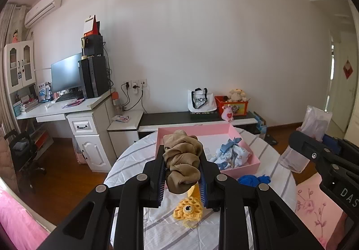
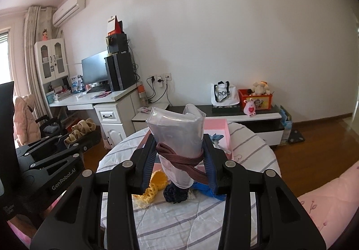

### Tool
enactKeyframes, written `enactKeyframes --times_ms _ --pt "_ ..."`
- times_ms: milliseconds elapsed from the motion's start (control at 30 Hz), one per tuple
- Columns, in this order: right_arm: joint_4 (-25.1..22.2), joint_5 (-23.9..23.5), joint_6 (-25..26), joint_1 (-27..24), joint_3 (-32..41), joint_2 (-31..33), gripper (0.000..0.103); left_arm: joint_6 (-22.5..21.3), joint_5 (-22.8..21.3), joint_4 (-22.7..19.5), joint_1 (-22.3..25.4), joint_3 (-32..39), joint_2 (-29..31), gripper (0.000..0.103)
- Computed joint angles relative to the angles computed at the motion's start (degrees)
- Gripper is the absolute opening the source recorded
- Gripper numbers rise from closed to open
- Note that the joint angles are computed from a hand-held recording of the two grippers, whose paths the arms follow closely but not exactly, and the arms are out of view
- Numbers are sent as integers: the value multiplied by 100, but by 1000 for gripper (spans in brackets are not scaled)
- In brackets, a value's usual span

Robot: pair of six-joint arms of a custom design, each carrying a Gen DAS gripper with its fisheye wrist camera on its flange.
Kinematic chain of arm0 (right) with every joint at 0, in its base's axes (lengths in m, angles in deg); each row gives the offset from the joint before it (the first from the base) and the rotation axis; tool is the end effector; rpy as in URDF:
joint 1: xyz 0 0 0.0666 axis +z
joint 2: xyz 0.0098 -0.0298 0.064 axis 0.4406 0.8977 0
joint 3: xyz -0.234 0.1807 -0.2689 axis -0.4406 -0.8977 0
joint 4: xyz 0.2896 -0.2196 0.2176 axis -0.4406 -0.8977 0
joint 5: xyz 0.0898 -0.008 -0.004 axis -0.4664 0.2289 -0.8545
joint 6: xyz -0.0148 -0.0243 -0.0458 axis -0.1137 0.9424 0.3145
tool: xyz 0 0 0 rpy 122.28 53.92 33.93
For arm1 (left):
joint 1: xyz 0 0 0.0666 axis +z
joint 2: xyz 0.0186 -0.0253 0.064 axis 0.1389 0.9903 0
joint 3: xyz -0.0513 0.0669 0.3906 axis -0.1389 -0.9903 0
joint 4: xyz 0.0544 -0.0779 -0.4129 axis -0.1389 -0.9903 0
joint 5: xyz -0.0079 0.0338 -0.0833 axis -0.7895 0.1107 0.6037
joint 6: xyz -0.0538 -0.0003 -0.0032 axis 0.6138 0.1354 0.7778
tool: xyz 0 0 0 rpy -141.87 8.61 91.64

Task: Organize soft objects
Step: 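Carry the scrunchie and pouch above the pink box with both tools, then lower the scrunchie and pouch into the pink box and open both tools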

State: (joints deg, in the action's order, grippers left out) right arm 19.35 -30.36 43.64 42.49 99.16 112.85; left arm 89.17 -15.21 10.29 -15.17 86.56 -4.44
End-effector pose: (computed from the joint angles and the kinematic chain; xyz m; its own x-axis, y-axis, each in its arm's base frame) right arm 0.3696 0.0938 0.5825 -0.3867 0.1167 -0.9148 0.1662 0.9845 0.0553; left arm 0.4067 -0.1728 0.5394 -0.4103 0.1462 -0.9001 0.3453 0.9385 -0.0049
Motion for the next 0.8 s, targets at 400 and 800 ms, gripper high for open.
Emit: enactKeyframes --times_ms 400,800 --pt "-32 -260 4 -230 105 243 37 52 -93 -292 -103 516 428 22" --pt "-79 -920 -26 -746 425 960 37 -14 0 -833 -10 1692 1563 22"
